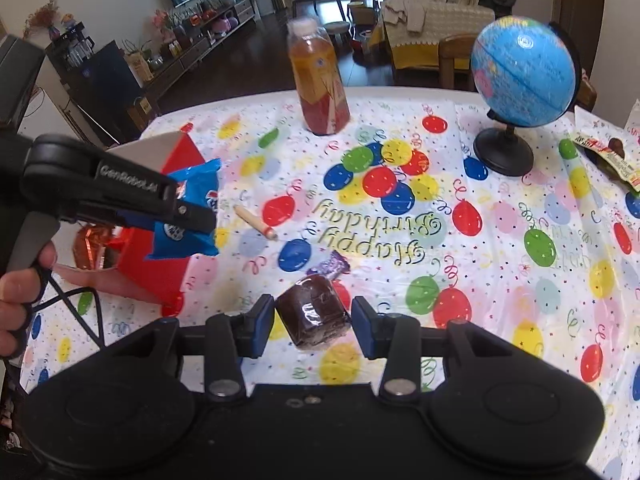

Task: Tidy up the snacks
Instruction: 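Carry the blue cookie packet and chocolate square over the open box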

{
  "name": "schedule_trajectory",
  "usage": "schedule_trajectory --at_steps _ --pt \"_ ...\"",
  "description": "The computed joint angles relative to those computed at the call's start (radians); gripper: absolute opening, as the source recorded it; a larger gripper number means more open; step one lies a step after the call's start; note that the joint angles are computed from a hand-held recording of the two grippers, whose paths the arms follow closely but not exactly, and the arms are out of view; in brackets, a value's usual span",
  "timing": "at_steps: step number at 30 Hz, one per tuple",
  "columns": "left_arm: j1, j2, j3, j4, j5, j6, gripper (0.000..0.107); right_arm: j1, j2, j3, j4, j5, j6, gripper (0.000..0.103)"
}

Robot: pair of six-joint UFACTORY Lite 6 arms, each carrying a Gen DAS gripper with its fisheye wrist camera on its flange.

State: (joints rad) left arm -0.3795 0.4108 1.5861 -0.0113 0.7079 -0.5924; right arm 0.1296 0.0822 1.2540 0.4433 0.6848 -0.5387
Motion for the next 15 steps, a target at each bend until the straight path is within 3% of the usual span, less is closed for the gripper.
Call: schedule_trajectory --at_steps 6,15 --pt "0.046 -0.225 -0.208 -0.027 -0.017 0.069 0.039 0.071 -0.086 -0.023 -0.034 0.013 0.092 0.04" --pt "0.176 -0.488 -0.396 -0.083 0.034 0.251 0.039 0.247 -0.103 0.016 -0.123 0.003 0.275 0.04"
